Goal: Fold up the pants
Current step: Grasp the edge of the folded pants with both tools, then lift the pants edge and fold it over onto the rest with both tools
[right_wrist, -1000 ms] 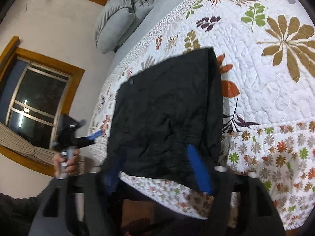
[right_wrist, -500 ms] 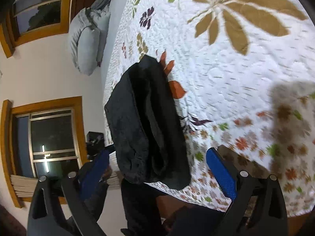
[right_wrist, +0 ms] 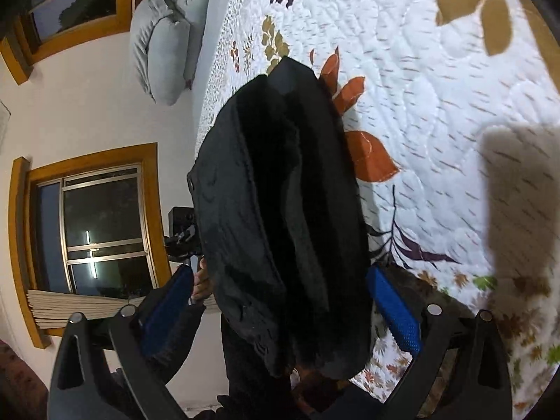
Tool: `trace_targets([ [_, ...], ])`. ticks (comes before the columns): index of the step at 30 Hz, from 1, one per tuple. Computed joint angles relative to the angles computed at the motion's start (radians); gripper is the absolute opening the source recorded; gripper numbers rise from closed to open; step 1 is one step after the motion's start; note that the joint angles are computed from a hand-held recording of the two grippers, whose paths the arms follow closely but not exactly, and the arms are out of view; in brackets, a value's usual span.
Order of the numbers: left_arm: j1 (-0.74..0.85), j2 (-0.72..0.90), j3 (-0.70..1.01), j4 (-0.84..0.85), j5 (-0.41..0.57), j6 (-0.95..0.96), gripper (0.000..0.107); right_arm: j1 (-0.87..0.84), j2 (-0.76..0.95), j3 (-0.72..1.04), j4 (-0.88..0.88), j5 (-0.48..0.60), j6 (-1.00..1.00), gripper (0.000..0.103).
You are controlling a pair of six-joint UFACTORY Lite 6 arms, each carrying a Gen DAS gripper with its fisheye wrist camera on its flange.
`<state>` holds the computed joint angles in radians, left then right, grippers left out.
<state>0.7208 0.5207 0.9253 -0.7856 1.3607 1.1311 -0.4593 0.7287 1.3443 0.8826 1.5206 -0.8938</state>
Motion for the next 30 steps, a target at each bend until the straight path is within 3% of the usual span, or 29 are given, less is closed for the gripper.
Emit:
trace_targets([
  [15, -0.138, -0.035, -0.097, -0.055, -0.074, 0.047, 0.095, 0.156, 0.017, 0.012, 0.054, -0.048, 0.023, 0.100],
  [17, -0.142, -0.066, -0.118, -0.055, -0.103, 0.041, 0.086, 0.165, 0.004, 0.002, 0.051, -0.063, 0.023, 0.100],
  [19, -0.127, -0.074, -0.123, -0.050, -0.101, 0.051, 0.069, 0.176, -0.010, -0.007, 0.051, -0.078, 0.034, 0.097],
  [24, -0.108, -0.098, -0.147, -0.072, -0.118, 0.062, 0.053, 0.201, -0.033, -0.021, 0.056, -0.093, 0.043, 0.058],
  [30, -0.094, -0.165, -0.173, -0.070, -0.106, 0.067, 0.036, 0.203, -0.096, -0.062, 0.074, -0.097, 0.029, 0.040],
])
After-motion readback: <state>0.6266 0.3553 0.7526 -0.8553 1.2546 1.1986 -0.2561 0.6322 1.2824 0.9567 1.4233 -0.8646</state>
